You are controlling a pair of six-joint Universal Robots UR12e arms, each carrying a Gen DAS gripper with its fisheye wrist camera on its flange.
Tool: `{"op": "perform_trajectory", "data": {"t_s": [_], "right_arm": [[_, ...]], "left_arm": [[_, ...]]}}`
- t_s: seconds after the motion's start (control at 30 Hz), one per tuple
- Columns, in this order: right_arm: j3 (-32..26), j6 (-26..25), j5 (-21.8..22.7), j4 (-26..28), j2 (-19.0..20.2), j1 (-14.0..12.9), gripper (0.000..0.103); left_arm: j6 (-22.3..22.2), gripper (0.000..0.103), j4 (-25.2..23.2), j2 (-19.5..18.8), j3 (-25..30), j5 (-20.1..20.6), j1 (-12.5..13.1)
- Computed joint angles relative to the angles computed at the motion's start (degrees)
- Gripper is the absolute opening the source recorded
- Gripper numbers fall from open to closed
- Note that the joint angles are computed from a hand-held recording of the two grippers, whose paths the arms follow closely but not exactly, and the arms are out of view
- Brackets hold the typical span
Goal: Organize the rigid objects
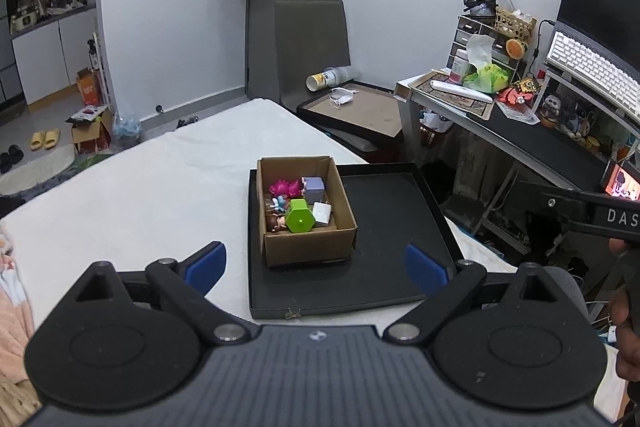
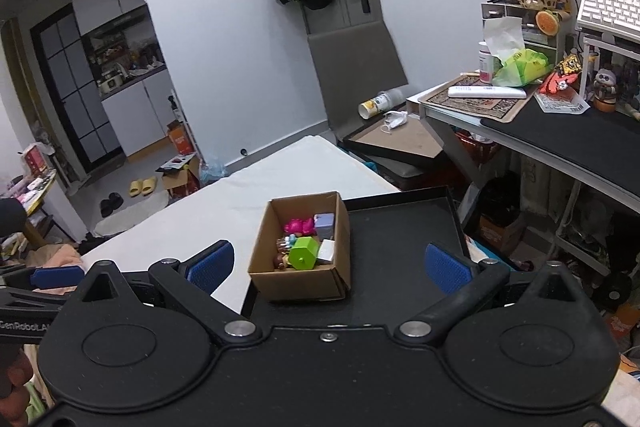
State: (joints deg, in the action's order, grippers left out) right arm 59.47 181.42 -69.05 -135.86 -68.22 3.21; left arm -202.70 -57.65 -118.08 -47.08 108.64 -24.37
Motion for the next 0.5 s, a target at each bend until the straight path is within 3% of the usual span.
{"op": "perform_trajectory", "data": {"t_s": [0.5], "right_arm": [[2.46,-1.17,0.33,-1.63,-1.86,0.0,0.103]], "left_arm": [[-0.67,0.096,1.64,1.33,-2.1,0.19,-0.63]]}}
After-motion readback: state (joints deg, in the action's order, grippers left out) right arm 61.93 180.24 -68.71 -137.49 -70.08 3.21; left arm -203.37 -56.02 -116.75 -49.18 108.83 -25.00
